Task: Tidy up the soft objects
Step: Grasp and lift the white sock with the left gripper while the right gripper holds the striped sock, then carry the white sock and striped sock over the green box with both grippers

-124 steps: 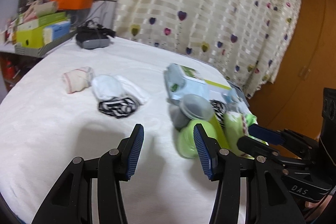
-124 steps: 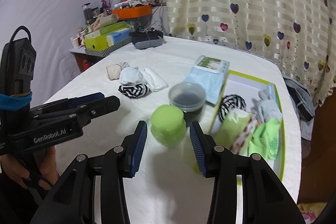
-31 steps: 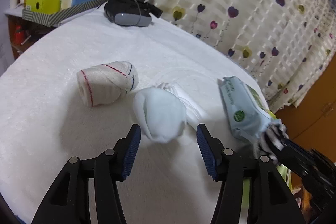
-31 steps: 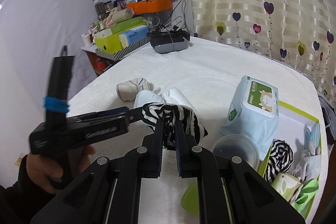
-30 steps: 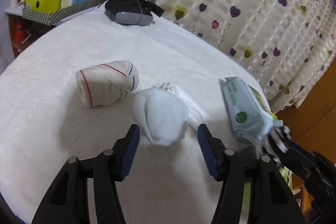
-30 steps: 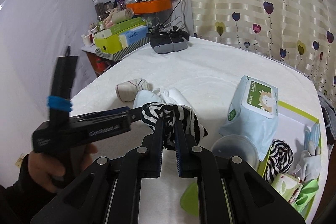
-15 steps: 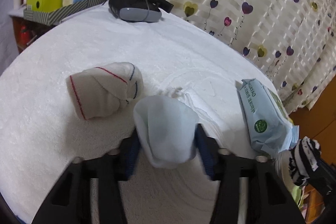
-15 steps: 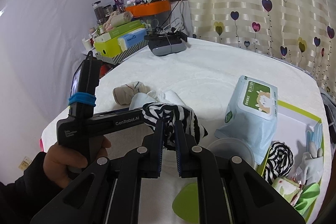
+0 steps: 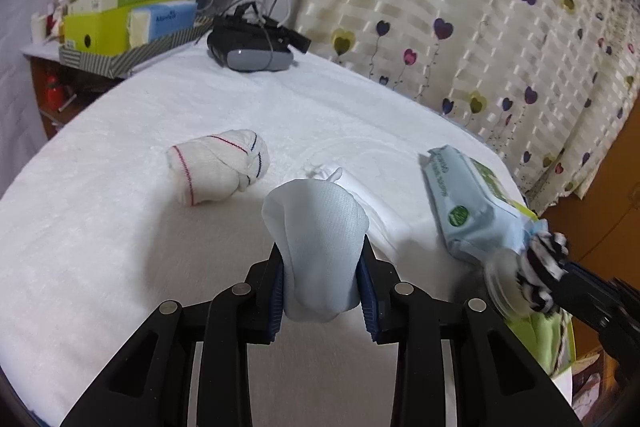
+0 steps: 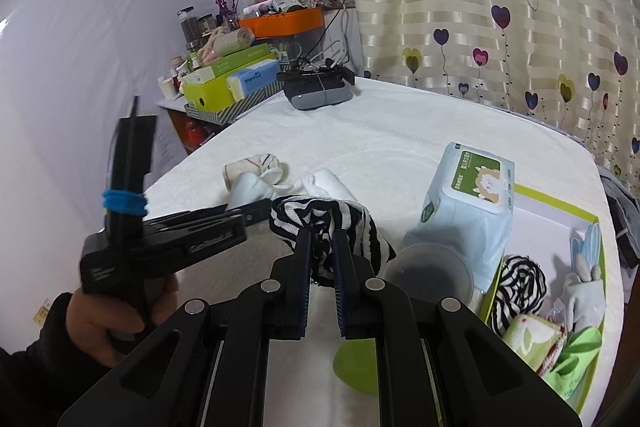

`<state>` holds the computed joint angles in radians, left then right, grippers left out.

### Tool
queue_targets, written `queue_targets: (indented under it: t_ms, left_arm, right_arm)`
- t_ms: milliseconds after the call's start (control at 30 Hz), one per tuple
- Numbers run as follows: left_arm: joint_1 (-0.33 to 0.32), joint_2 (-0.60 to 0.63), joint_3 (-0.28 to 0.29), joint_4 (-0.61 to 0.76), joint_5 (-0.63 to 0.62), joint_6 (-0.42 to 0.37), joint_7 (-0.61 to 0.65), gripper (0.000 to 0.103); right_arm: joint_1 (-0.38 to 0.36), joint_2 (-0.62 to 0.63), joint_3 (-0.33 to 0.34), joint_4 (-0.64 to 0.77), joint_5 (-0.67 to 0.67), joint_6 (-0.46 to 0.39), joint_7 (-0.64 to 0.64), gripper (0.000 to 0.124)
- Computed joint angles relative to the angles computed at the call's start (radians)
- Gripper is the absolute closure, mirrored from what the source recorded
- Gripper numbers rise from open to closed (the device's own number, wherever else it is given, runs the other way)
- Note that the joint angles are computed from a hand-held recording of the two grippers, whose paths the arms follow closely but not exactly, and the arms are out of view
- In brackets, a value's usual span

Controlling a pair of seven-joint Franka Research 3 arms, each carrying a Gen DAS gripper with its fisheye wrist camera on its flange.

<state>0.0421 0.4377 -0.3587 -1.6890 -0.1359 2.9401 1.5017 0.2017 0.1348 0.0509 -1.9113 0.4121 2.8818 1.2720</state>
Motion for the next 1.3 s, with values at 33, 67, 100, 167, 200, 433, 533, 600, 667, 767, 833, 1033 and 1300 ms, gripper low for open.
queue_targets:
  t_ms: [33, 67, 100, 167, 200, 433, 533, 600, 667, 767, 833, 1033, 1300]
  left_arm:
    - [0.010, -0.019, -0.012, -0.027, -0.008, 0.017, 0.011, 0.073]
    - [0.019, -0.033, -0.022, -0.047, -0.015, 0.028, 0.020, 0.073]
    - [0.037, -0.056, -0.044, -0.082, -0.032, 0.051, 0.039, 0.073]
    - [0.071, -0.088, -0.083, -0.129, -0.066, 0.082, 0.077, 0.073]
    - [0.096, -0.102, -0.113, -0.151, -0.092, 0.095, 0.103, 0.073]
    - [0.295, -0.176, -0.362, -0.259, -0.348, 0.155, 0.376, 0.073]
    - [0.326, -0.191, -0.407, -0.270, -0.438, 0.157, 0.463, 0.073]
    - [0.357, -0.204, -0.449, -0.280, -0.515, 0.156, 0.535, 0.073]
    - [0.365, -0.215, -0.465, -0.283, -0.573, 0.152, 0.589, 0.073]
    - [0.367, -0.231, -0.477, -0.285, -0.656, 0.140, 0.667, 0.073]
    - [0.357, -0.242, -0.473, -0.286, -0.695, 0.135, 0.709, 0.073]
    - [0.321, -0.268, -0.457, -0.284, -0.814, 0.118, 0.827, 0.073]
    - [0.221, -0.290, -0.379, -0.277, -0.857, 0.086, 0.872, 0.073]
  right_arm:
    - [0.000, -0.006, 0.002, -0.009, 0.005, 0.004, -0.004, 0.113]
    - [0.000, -0.014, 0.004, -0.018, 0.010, 0.008, -0.008, 0.113]
    - [0.002, -0.024, 0.004, -0.031, 0.011, 0.014, -0.009, 0.113]
    - [0.006, -0.039, 0.004, -0.052, 0.012, 0.023, -0.008, 0.113]
    - [0.006, -0.049, 0.005, -0.063, 0.019, 0.027, -0.014, 0.113]
    - [0.016, -0.107, 0.000, -0.135, 0.020, 0.054, -0.006, 0.113]
    - [0.019, -0.126, -0.003, -0.158, 0.014, 0.065, 0.003, 0.113]
    - [0.021, -0.139, -0.005, -0.172, 0.011, 0.073, 0.008, 0.113]
    - [0.022, -0.151, -0.006, -0.187, 0.006, 0.081, 0.013, 0.113]
    - [0.024, -0.169, -0.008, -0.211, 0.005, 0.093, 0.018, 0.113]
    - [0.024, -0.178, -0.011, -0.223, 0.014, 0.099, 0.012, 0.113]
    - [0.017, -0.202, -0.019, -0.258, 0.013, 0.111, 0.031, 0.113]
    - [0.009, -0.247, -0.034, -0.313, 0.033, 0.134, 0.032, 0.113]
